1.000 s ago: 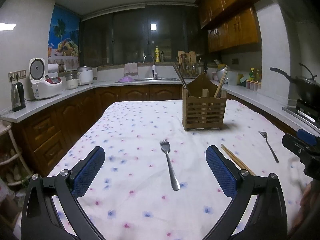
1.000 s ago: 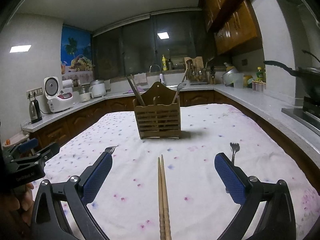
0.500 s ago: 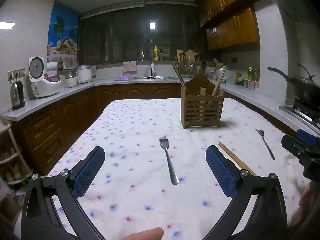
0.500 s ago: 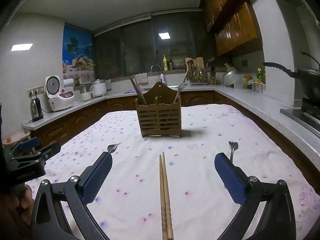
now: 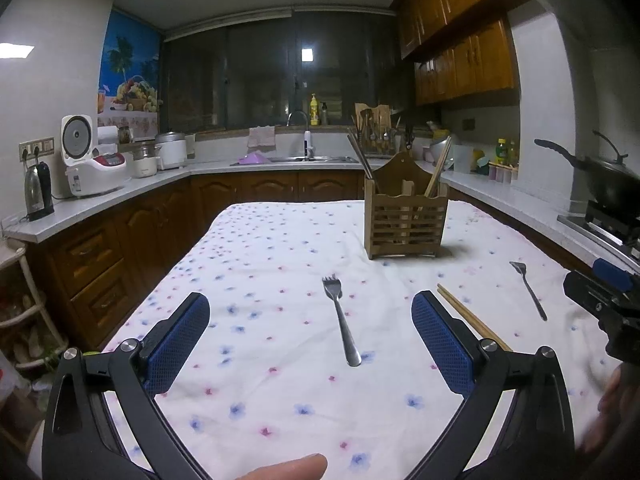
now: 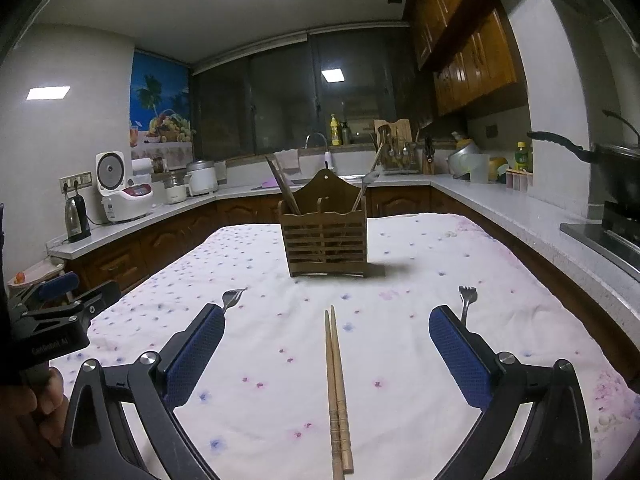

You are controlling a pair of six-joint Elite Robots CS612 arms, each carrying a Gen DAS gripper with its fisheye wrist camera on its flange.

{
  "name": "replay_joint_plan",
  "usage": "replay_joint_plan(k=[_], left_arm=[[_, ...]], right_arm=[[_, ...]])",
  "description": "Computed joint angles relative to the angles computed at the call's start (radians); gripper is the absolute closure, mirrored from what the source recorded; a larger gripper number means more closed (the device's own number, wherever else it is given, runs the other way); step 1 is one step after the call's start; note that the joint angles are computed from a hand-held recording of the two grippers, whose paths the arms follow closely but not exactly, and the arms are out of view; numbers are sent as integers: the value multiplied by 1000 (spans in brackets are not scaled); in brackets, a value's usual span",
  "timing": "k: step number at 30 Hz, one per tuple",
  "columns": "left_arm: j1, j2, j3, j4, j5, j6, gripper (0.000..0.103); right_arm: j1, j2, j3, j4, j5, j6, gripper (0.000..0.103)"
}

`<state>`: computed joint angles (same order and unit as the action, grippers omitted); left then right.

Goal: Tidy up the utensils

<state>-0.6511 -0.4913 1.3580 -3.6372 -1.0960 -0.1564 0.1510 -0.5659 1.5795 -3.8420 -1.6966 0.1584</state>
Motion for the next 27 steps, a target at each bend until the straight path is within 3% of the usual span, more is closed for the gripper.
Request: replay_joint_plan(k=[27], left_arm=[[0, -9, 11, 45, -3, -5, 0]], right_arm=[[1, -7, 5, 28, -5, -2, 0]])
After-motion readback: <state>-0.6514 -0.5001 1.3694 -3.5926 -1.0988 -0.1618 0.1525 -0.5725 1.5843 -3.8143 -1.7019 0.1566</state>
